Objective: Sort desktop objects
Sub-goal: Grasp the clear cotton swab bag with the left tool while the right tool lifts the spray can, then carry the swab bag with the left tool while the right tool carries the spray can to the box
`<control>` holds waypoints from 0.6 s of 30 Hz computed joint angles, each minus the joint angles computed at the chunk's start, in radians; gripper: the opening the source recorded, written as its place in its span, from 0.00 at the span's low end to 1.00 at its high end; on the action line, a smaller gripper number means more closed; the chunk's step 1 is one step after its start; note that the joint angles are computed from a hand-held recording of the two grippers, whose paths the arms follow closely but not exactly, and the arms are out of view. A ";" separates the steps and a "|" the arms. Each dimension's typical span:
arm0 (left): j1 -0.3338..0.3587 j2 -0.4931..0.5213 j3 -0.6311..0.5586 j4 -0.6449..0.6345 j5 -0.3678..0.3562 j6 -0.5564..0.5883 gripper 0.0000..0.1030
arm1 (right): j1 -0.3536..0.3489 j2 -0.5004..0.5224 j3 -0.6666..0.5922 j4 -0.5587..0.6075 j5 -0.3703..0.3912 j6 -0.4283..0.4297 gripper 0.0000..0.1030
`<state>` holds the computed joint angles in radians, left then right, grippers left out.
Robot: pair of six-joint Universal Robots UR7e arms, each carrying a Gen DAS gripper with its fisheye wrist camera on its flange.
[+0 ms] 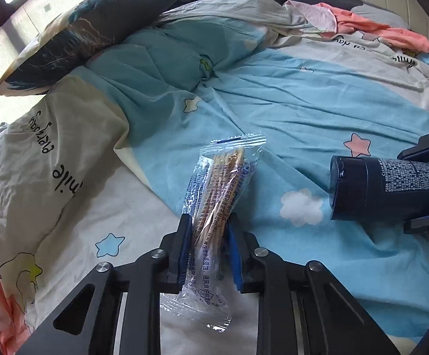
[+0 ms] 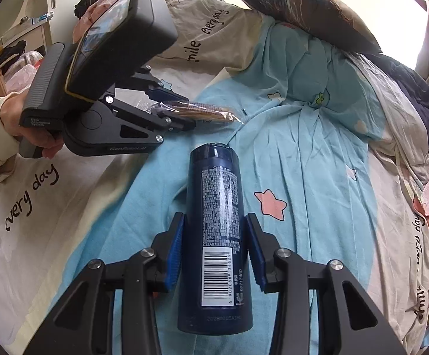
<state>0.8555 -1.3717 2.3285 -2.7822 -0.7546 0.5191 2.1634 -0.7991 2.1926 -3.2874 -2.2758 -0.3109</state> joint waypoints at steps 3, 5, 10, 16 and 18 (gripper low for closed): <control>-0.017 -0.041 0.012 0.051 0.001 -0.026 0.20 | 0.010 0.001 0.002 -0.006 0.002 0.003 0.37; -0.030 -0.079 0.021 0.104 0.000 -0.056 0.20 | 0.020 0.004 0.002 -0.006 0.001 0.009 0.37; -0.073 -0.218 0.052 0.276 0.003 -0.137 0.20 | 0.054 0.009 -0.008 0.033 0.016 0.044 0.37; -0.112 -0.427 0.061 0.568 0.006 -0.273 0.20 | 0.128 0.033 -0.040 0.109 0.013 0.107 0.37; -0.120 -0.496 0.055 0.662 0.007 -0.313 0.20 | 0.159 0.039 -0.054 0.135 0.020 0.128 0.37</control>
